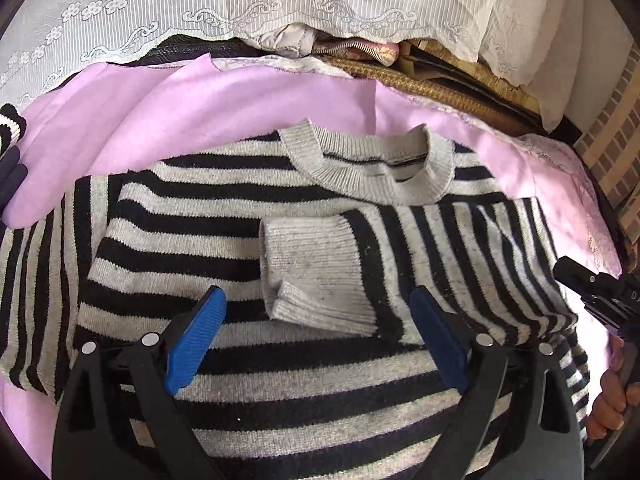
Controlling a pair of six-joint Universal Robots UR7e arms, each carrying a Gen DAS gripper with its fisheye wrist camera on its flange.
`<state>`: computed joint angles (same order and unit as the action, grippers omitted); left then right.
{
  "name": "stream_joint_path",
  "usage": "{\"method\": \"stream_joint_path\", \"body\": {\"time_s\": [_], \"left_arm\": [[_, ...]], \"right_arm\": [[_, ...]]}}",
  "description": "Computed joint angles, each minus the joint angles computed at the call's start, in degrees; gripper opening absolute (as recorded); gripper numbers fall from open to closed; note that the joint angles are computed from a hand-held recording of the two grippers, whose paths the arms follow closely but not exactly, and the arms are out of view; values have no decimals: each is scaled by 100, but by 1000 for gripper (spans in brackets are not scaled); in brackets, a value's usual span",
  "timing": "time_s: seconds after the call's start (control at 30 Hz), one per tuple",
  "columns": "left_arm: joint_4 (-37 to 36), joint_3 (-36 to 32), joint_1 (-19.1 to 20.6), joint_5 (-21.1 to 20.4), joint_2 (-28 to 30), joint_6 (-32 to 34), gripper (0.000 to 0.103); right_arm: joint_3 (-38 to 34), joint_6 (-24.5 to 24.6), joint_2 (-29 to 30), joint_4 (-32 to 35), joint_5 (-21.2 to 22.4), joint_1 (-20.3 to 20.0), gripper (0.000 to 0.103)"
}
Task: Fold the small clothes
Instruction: 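Grasp the other sleeve cuff near the white garment with the left gripper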
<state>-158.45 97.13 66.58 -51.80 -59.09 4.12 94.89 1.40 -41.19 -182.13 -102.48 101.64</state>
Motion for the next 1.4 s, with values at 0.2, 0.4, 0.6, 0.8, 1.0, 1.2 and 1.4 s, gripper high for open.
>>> {"method": "stream_joint_path", "body": {"time_s": [0.2,0.4,0.6,0.8,1.0,1.2,1.4], "left_arm": [[86,5,-27,260,76,-20,96],[-693,791,-150,844,-701,518,95],[-1201,1209,253,1502,-1695,852,95],[263,610,873,-338,-2674,-152,86],[555,528,839,-526,-3076,-90,88],[1031,-358,1178,-250,-2487,-404,90],[1014,-867,1197,123,-1913,-150,45]], "right_arm": [[-33,5,132,111,-360,-45,10],[51,-298,235,-375,-595,273,20],[-470,-1038,787,237,-443,967,44],[-1493,-1320,1728,1221,-181,1518,44],[-2336,-1462,2418,1705,-79,1826,44],[-3391,-1588,3105,2281,-181,2007,44],[-4629,-1993,3943,2757,-891,2215,44]]}}
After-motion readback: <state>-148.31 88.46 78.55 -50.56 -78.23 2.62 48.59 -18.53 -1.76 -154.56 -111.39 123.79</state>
